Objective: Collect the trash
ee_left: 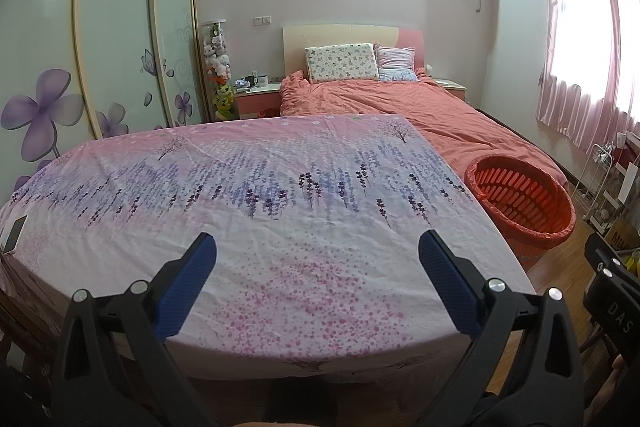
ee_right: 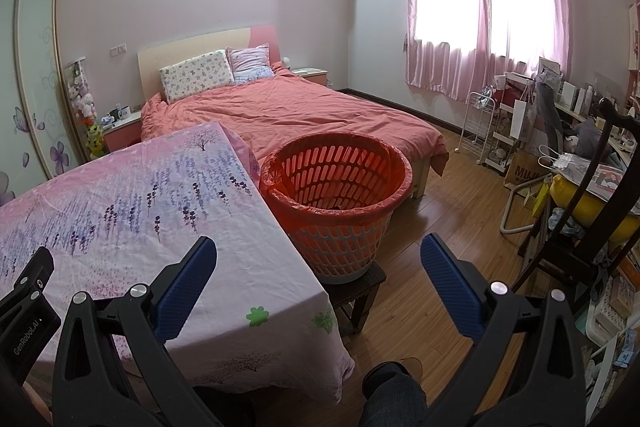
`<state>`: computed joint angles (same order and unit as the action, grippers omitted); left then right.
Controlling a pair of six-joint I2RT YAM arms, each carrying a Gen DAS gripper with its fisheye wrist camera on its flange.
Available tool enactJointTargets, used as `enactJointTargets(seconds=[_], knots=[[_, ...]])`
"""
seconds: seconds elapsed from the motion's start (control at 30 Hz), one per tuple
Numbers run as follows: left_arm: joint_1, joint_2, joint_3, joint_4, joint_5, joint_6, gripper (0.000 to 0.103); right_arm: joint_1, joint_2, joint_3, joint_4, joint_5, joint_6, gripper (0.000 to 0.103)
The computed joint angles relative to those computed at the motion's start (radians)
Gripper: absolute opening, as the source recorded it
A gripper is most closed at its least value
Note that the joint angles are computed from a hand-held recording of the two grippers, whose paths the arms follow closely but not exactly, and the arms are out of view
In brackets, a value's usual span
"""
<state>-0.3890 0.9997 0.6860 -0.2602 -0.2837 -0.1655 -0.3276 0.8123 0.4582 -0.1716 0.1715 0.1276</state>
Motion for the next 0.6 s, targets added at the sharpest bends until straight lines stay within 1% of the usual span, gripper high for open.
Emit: enactJointTargets(seconds=[0.4,0.6], knots=[[0.023,-0.010,-0.005,-0.001,0.019,0.016,0.099,0.002,0.001,-0.006,0.005,0.002,0.000,0.101],[0.015,-0.006,-0.002,-0.002,0.012,0.013,0.099,0.000,0.002,-0.004,0.005,0.000,-0.001,0.101]])
